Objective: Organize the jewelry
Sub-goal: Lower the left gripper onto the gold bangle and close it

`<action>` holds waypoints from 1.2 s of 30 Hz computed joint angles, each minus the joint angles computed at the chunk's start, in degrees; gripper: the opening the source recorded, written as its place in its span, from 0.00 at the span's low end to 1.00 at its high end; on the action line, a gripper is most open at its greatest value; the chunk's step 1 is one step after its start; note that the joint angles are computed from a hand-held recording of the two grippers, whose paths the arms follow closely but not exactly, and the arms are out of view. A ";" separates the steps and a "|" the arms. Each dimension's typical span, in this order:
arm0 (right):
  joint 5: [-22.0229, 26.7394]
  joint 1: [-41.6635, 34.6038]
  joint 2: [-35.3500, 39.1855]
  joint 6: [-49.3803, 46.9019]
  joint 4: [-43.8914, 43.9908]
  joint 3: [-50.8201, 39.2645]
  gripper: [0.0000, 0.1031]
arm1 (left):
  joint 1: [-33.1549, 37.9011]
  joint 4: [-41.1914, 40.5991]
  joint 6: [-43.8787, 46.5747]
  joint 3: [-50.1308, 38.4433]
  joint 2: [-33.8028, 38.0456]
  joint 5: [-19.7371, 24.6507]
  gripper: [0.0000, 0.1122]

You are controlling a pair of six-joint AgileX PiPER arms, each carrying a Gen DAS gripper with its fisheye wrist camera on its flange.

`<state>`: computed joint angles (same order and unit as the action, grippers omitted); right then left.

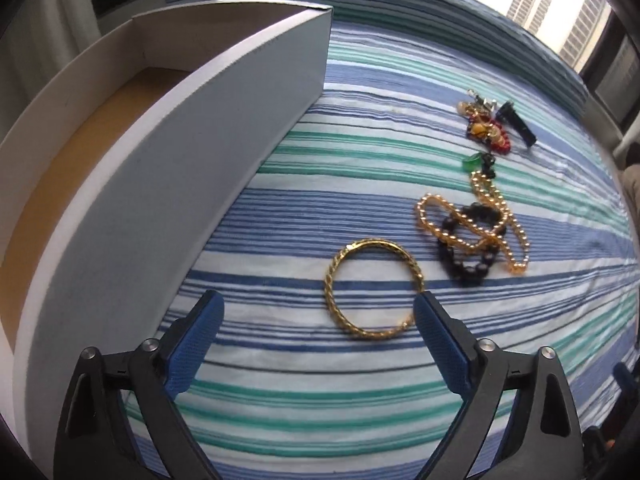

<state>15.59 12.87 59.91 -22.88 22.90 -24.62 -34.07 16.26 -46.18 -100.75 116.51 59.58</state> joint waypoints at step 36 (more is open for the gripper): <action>37.31 -2.48 60.53 11.97 3.37 -68.82 0.42 | -2.40 0.00 1.69 14.87 -6.77 -6.83 0.03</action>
<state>52.89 10.38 120.44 -10.91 26.27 -93.44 -36.47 16.26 -44.49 -85.88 109.74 52.75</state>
